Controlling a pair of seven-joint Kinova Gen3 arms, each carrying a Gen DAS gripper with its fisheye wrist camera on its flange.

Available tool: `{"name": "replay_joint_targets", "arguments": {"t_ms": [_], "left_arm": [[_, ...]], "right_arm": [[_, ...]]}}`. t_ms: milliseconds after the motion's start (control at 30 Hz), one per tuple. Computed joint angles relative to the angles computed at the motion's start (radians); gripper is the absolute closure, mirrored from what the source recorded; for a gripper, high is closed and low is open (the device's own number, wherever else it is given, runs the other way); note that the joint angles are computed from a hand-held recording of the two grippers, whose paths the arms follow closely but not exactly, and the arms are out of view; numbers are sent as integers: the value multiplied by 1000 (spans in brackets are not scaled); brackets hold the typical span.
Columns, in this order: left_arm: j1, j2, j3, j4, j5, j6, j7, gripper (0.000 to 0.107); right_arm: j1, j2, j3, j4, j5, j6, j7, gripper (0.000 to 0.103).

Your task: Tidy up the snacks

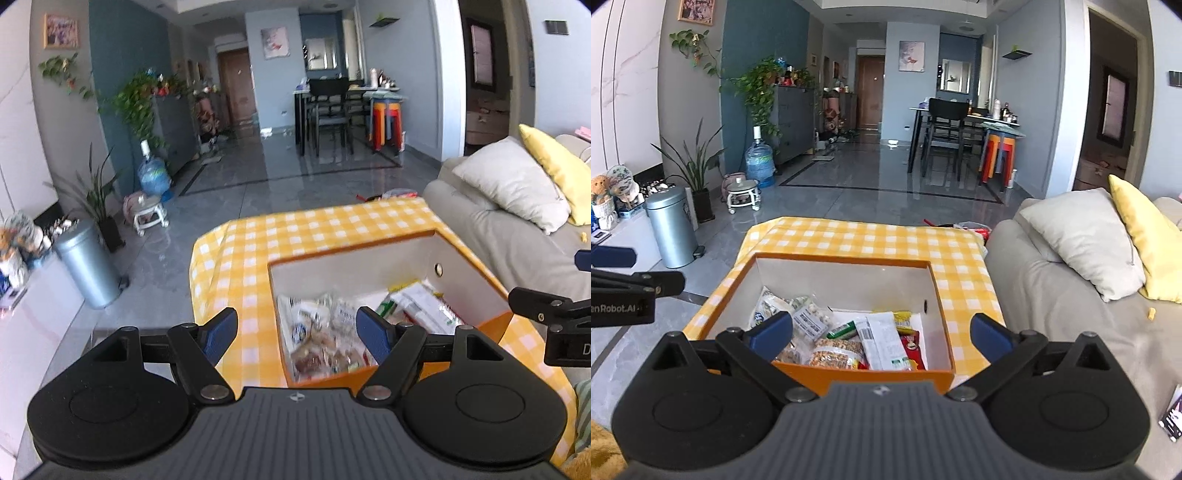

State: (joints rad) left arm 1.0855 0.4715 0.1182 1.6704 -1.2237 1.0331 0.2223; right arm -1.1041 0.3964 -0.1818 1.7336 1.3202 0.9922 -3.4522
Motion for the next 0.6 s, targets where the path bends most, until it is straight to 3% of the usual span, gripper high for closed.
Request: {"name": "replay_joint_targets", "arguments": {"t_ms": [367, 600], "left_arm": [[2, 17, -1, 36, 16, -103, 86, 22], [18, 55, -16, -34, 80, -52, 26, 19]], "right_arm": [[12, 47, 19, 4, -36, -53, -14, 4], [22, 52, 35, 16, -17, -94, -41, 4]]}}
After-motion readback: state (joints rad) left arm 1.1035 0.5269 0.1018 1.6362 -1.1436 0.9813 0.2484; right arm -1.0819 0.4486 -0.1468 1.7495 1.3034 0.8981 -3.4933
